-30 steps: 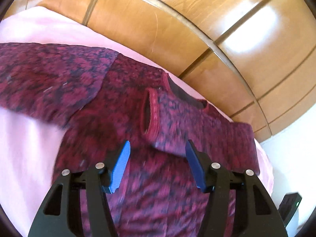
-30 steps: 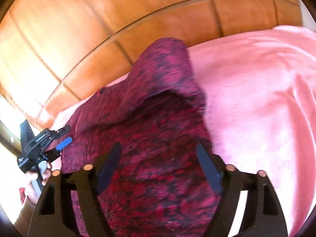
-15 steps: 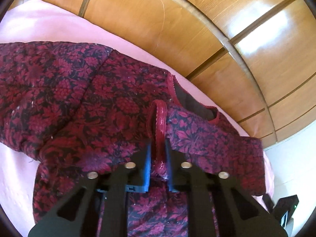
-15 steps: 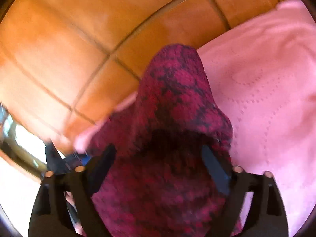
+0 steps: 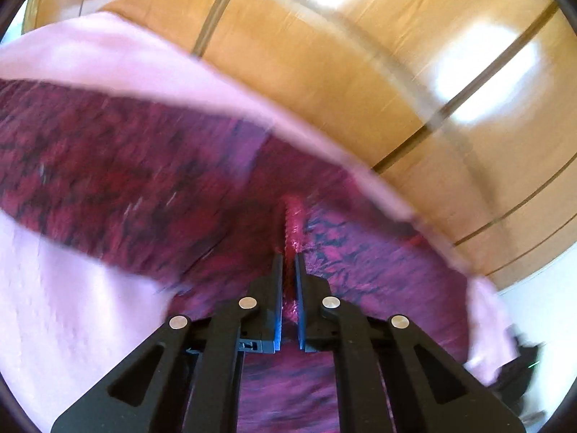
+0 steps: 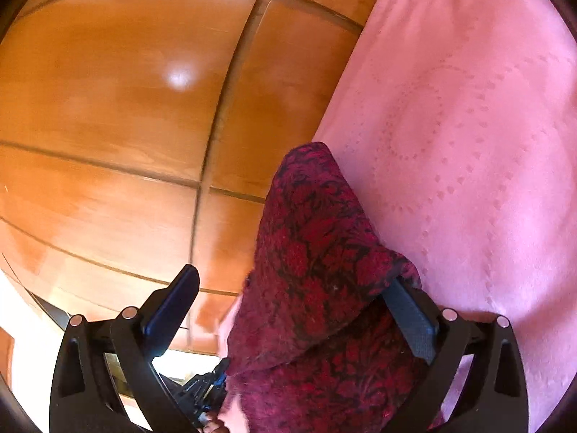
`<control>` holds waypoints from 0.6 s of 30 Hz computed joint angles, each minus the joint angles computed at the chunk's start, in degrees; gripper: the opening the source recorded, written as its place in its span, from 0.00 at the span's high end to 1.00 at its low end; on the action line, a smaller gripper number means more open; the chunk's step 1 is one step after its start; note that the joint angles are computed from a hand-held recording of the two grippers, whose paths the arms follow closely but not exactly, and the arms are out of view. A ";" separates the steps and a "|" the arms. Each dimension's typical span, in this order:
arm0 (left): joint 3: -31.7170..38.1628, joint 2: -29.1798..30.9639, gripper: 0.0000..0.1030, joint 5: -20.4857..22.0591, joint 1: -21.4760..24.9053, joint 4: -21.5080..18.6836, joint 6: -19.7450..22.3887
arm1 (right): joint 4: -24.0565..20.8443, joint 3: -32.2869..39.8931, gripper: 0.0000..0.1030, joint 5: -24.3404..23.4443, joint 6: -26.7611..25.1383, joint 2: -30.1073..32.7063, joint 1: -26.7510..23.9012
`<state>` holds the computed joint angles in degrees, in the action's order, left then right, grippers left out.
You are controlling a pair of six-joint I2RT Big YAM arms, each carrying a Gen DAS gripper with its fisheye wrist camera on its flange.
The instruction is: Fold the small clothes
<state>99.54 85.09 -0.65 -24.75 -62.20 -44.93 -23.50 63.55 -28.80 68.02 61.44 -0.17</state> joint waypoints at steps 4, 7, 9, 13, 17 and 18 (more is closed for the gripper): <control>2.04 1.30 0.95 -4.71 -2.33 -2.49 3.04 | -7.38 3.61 0.04 3.33 -8.20 1.13 2.08; 2.15 0.28 0.95 -5.00 -2.60 -1.98 2.20 | -15.29 5.78 0.04 3.18 -12.84 0.50 2.65; 1.73 -0.50 0.95 -5.45 -2.92 -2.01 3.46 | -22.93 7.66 0.04 3.46 -18.72 -0.62 3.40; 0.50 -1.21 0.95 -6.05 -3.32 -0.84 4.32 | -32.67 12.36 0.12 7.45 -31.45 -2.49 7.35; -0.04 -1.21 0.95 -6.30 -3.57 0.02 3.99 | -31.72 16.35 0.14 14.05 -35.67 -0.34 10.58; -0.28 -1.46 0.95 -6.38 -3.62 0.10 4.17 | -31.76 17.17 0.16 14.84 -36.07 0.75 10.81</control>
<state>99.26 83.63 -7.03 -28.37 -62.10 -40.75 -55.26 80.72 -13.96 31.95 62.18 10.64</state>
